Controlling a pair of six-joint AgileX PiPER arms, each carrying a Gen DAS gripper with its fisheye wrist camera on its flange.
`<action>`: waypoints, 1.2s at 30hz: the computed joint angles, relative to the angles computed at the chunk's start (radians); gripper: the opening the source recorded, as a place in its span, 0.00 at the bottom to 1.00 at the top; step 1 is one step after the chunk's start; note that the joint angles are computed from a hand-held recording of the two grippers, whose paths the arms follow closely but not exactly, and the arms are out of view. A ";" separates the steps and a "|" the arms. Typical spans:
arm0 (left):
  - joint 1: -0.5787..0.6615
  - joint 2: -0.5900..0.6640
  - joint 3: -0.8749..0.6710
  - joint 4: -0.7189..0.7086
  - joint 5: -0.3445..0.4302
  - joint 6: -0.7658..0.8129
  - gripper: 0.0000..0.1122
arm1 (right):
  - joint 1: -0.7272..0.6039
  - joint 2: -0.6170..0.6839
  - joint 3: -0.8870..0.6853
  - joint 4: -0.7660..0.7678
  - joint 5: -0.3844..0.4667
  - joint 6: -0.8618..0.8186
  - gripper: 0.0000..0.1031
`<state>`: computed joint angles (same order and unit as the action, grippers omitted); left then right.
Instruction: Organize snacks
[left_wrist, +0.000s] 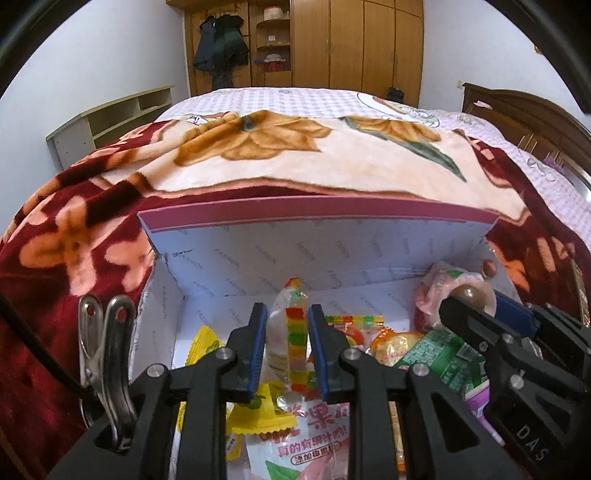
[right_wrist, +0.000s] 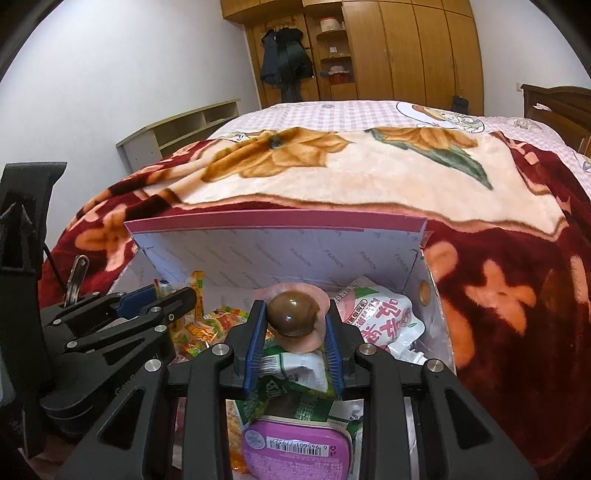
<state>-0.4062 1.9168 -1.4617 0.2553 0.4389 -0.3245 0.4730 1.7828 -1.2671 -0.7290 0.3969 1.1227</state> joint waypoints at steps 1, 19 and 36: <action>-0.001 0.001 -0.001 0.006 0.002 -0.006 0.20 | -0.004 0.006 -0.004 0.024 -0.001 -0.020 0.30; 0.004 -0.067 0.063 0.013 -0.032 -0.038 0.50 | 0.005 -0.049 0.049 -0.048 -0.030 0.077 0.52; -0.012 -0.350 0.311 0.147 -0.090 -0.179 0.53 | 0.152 -0.220 0.179 -0.330 0.058 0.396 0.68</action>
